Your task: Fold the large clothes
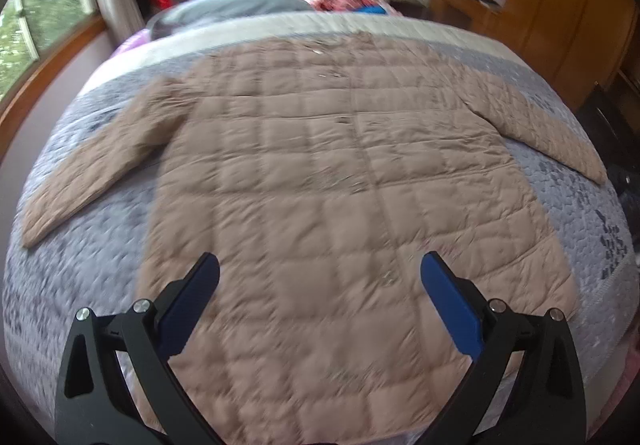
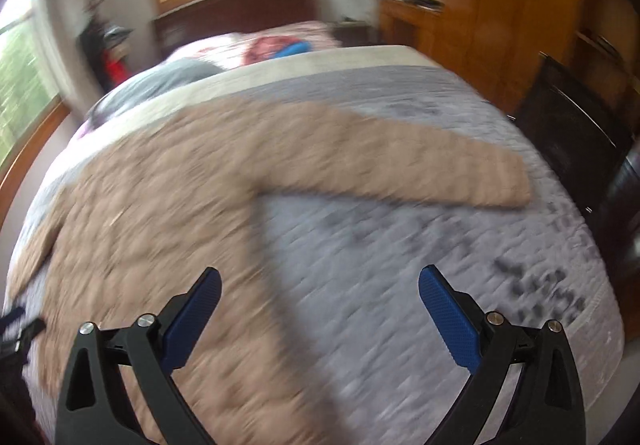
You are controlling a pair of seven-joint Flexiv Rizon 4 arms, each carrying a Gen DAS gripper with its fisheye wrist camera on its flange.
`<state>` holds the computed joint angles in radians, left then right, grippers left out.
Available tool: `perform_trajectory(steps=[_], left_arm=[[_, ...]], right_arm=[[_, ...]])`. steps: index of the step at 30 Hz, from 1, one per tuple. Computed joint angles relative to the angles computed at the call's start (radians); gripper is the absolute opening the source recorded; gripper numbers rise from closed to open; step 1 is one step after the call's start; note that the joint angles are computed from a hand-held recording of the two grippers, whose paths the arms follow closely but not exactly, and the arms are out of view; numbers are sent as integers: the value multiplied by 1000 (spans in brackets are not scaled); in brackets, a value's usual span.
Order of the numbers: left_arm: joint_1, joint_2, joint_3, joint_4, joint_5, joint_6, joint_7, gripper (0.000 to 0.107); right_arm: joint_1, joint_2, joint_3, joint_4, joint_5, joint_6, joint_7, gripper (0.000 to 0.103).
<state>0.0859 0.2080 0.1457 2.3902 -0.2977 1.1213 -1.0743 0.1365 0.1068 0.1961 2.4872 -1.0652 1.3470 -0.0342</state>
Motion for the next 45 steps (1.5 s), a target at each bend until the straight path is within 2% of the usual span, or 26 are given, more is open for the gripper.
perform_trajectory(steps=[3, 5, 7, 8, 11, 13, 15, 18, 20, 24, 27, 28, 29, 30, 31, 33, 35, 38, 40, 45], left_arm=[[-5, -137, -56, -144, -5, -71, -42, 99], [-14, -212, -80, -223, 0, -97, -80, 99], [-27, -296, -101, -326, 96, -123, -166, 99], [-35, -333, -107, -366, 123, -127, -186, 99], [-67, -436, -117, -466, 166, -108, -244, 99], [-84, -492, -126, -520, 163, -111, -269, 99], [-97, -546, -137, -574, 150, -121, -286, 99], [-113, -597, -146, -620, 131, -116, -306, 99], [-120, -621, -150, -646, 124, -130, -307, 99], [-129, -661, -153, -682, 110, -120, -323, 99], [-121, -673, -163, -684, 90, -117, -306, 99], [-120, -677, -164, -685, 85, -117, -305, 97], [-117, -681, -167, -685, 78, -122, -301, 93], [-115, -682, -168, -684, 73, -128, -295, 90], [-109, -684, -173, -683, 62, -141, -287, 80], [-101, -678, -176, -668, 45, -145, -273, 75], [-88, -666, -188, -644, 17, -133, -243, 75], [-68, -637, -204, -601, -33, -118, -186, 75], [-60, -620, -203, -575, -59, -107, -163, 75], [-47, -594, -192, -534, -98, -82, -130, 75]], right_arm=[[-45, -66, -77, -31, 124, 58, -141, 99], [-96, -124, -132, -51, 141, 128, -179, 99], [-122, -166, -161, -69, 193, 152, -250, 99], [-138, -197, -160, -85, 286, 156, -349, 99], [-170, -258, -127, -134, 541, 125, -575, 99], [-205, -296, -113, -163, 649, 119, -654, 99], [-279, -342, -24, -230, 853, 78, -826, 99], [-334, -392, 28, -295, 1006, 39, -956, 96], [-376, -430, 64, -345, 1109, 22, -1038, 94], [-411, -478, 96, -413, 1246, -9, -1155, 79], [-348, -481, 37, -412, 1258, -6, -1147, 71], [-318, -477, 7, -402, 1250, 10, -1139, 61], [-297, -472, -14, -395, 1247, 15, -1133, 56], [-274, -469, -42, -387, 1232, 18, -1105, 47], [-278, -474, -38, -390, 1229, 26, -1098, 30], [-345, -483, 45, -428, 1340, 17, -1195, 11], [-340, -468, 54, -432, 1382, 29, -1216, 10], [-392, -445, 153, -468, 1510, 55, -1348, 10], [-387, -420, 184, -487, 1568, 53, -1413, 10], [-207, -387, 133, -513, 1511, 50, -1412, 10]])
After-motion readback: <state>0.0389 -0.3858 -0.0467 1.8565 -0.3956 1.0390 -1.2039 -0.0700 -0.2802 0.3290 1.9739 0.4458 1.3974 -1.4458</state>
